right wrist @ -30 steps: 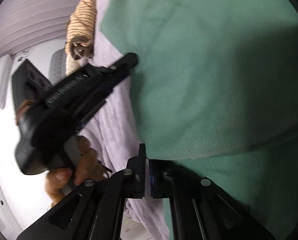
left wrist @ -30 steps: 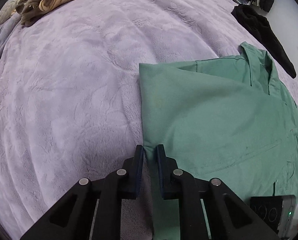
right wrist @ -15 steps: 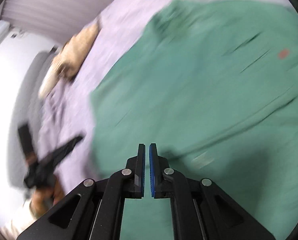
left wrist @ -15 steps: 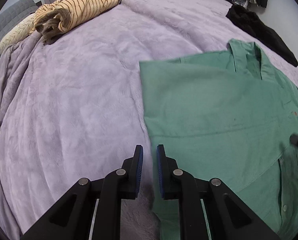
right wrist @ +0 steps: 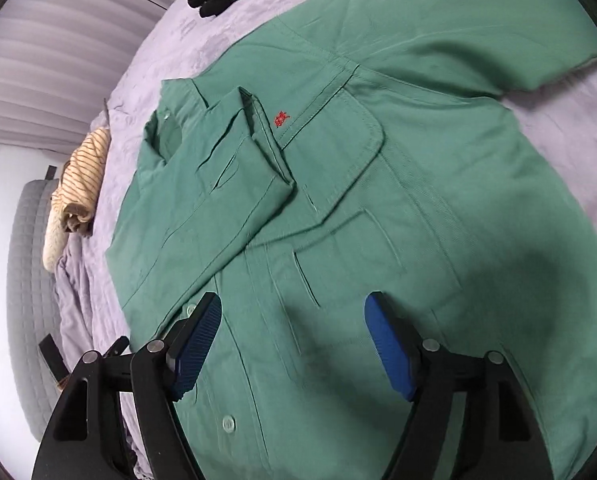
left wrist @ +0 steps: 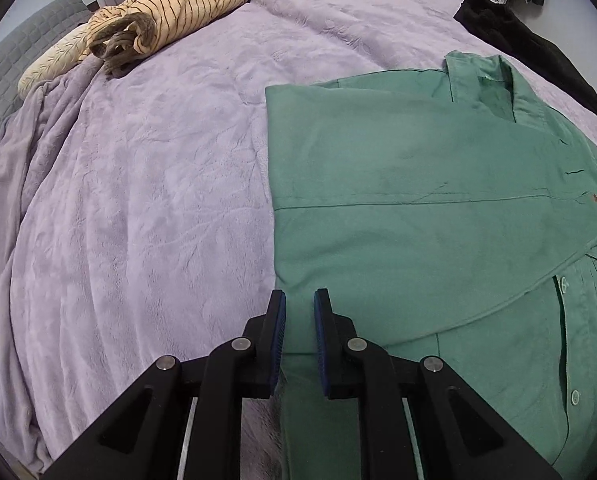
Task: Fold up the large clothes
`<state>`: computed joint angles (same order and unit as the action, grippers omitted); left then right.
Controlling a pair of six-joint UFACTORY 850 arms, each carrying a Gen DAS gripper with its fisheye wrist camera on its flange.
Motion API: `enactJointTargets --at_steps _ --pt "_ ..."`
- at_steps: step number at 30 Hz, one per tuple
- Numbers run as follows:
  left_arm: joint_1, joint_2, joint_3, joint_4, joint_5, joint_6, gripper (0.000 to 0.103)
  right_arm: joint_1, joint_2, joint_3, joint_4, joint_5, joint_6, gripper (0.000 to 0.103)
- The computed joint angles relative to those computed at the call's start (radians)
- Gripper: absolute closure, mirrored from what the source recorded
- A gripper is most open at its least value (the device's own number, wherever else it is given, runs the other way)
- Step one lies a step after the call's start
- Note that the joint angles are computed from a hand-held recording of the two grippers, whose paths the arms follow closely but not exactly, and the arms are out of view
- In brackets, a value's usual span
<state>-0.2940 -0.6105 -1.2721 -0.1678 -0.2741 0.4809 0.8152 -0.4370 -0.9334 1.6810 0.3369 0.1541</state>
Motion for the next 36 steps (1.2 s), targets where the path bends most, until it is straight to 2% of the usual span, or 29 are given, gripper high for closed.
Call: enactJointTargets --at_steps 1,2,3,4,5,7,12,14,16,18,22,25,28,31,34,36 --pt "-0.009 0.015 0.02 0.035 0.007 -0.046 0.044 0.002 0.001 -0.008 0.034 -0.003 -0.045 0.025" --pt "-0.017 0.032 0.042 0.063 0.022 -0.095 0.017 0.008 0.009 -0.002 0.041 -0.001 -0.053 0.025" --pt "-0.026 0.05 0.067 0.129 0.052 -0.186 0.001 0.011 0.016 0.005 0.027 -0.004 -0.04 0.025" --pt "-0.035 0.074 0.099 0.158 0.087 -0.235 0.001 0.022 0.031 0.018 0.017 -0.003 -0.024 0.025" --pt "-0.047 0.089 0.116 0.157 0.08 -0.242 0.001 0.031 0.042 0.032 -0.006 -0.002 0.007 0.025" --pt "-0.064 0.099 0.123 0.065 0.036 -0.17 0.001 0.031 0.05 0.043 -0.06 -0.003 0.058 0.023" --pt "-0.122 0.109 0.129 0.004 -0.024 -0.187 0.001 0.039 0.079 0.073 -0.109 0.017 0.085 0.021" --pt "-0.153 0.097 0.119 0.053 -0.054 -0.261 0.001 0.043 0.098 0.095 -0.141 0.032 0.108 0.014" --pt "-0.186 0.09 0.119 0.119 -0.069 -0.337 0.001 0.047 0.116 0.112 -0.128 0.053 0.089 0.0" --pt "-0.209 0.088 0.121 0.105 -0.078 -0.32 0.001 0.056 0.146 0.141 -0.13 0.082 0.094 0.0" --pt "-0.262 0.105 0.144 0.163 -0.058 -0.373 0.001 0.06 0.211 0.233 -0.277 0.099 0.298 0.0" --pt "-0.298 0.114 0.152 0.172 -0.056 -0.381 0.001 0.065 0.27 0.308 -0.316 0.112 0.389 0.0" --pt "-0.329 0.12 0.153 0.173 -0.054 -0.381 0.001 0.067 0.337 0.373 -0.288 0.116 0.392 0.0" --pt "-0.352 0.114 0.14 0.129 -0.068 -0.353 0.001 0.072 0.414 0.439 -0.18 0.131 0.322 0.0" --pt "-0.372 0.097 0.113 0.103 -0.09 -0.348 0.001 0.078 0.498 0.511 -0.043 0.173 0.244 0.0" --pt "-0.384 0.086 0.096 0.093 -0.104 -0.351 0.001 0.082 0.563 0.574 0.001 0.207 0.265 0.0"
